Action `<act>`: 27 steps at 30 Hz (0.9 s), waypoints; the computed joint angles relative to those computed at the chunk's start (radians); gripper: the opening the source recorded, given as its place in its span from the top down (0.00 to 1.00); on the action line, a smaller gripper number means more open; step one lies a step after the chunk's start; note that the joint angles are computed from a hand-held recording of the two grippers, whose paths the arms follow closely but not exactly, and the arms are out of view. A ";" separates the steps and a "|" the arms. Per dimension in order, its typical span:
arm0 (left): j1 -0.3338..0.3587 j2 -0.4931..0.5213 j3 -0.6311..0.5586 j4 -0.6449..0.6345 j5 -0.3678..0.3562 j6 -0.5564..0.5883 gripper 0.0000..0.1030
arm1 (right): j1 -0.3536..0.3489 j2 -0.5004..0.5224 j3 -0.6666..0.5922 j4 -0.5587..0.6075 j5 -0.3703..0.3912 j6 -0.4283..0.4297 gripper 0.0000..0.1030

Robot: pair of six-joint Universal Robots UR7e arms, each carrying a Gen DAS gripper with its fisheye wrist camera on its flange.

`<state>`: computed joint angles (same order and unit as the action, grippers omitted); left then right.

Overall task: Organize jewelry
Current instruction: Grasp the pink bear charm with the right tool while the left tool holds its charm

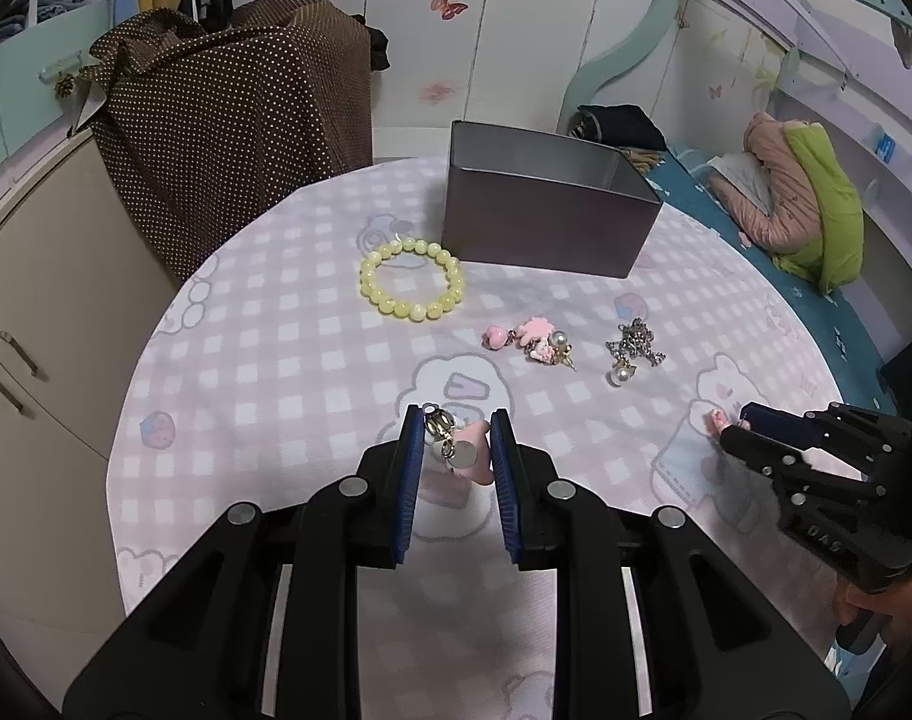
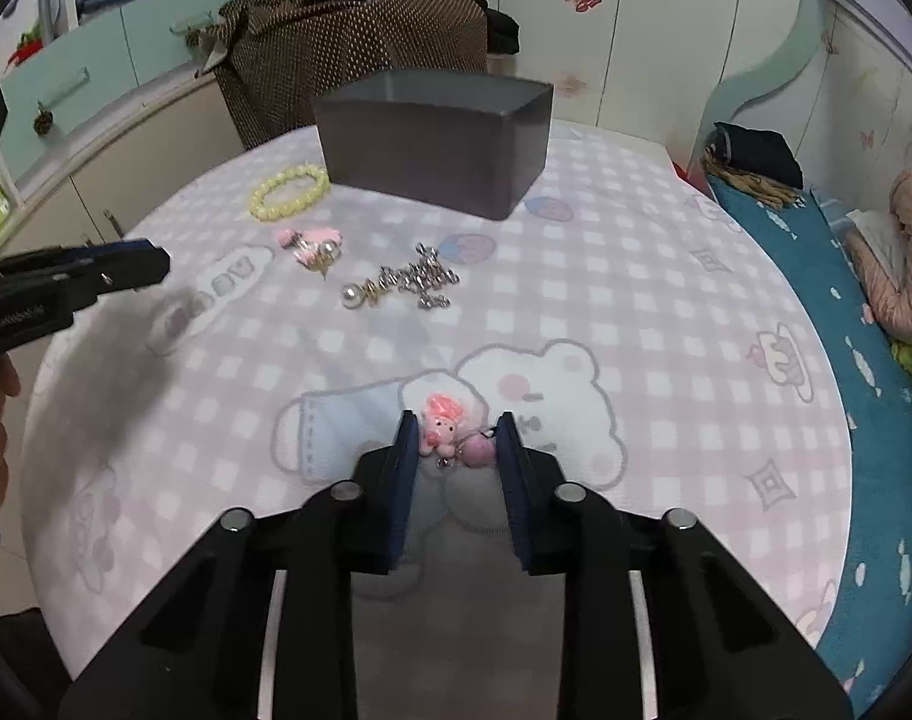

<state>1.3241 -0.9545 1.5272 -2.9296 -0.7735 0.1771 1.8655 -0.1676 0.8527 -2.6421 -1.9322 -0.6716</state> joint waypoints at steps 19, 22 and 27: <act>-0.003 -0.002 -0.004 -0.003 -0.005 0.006 0.78 | 0.016 0.061 -0.112 0.110 0.012 -0.133 0.82; -0.002 -0.003 -0.002 -0.003 -0.005 0.001 0.78 | 0.023 0.076 -0.140 0.132 -0.014 -0.156 0.82; 0.000 -0.007 -0.002 0.003 -0.015 -0.005 0.78 | 0.014 0.072 -0.160 0.221 0.026 -0.145 0.47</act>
<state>1.3243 -0.9612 1.5255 -2.9265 -0.7884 0.1721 1.8790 -0.0956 0.6928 -2.4210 -1.9065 -0.8162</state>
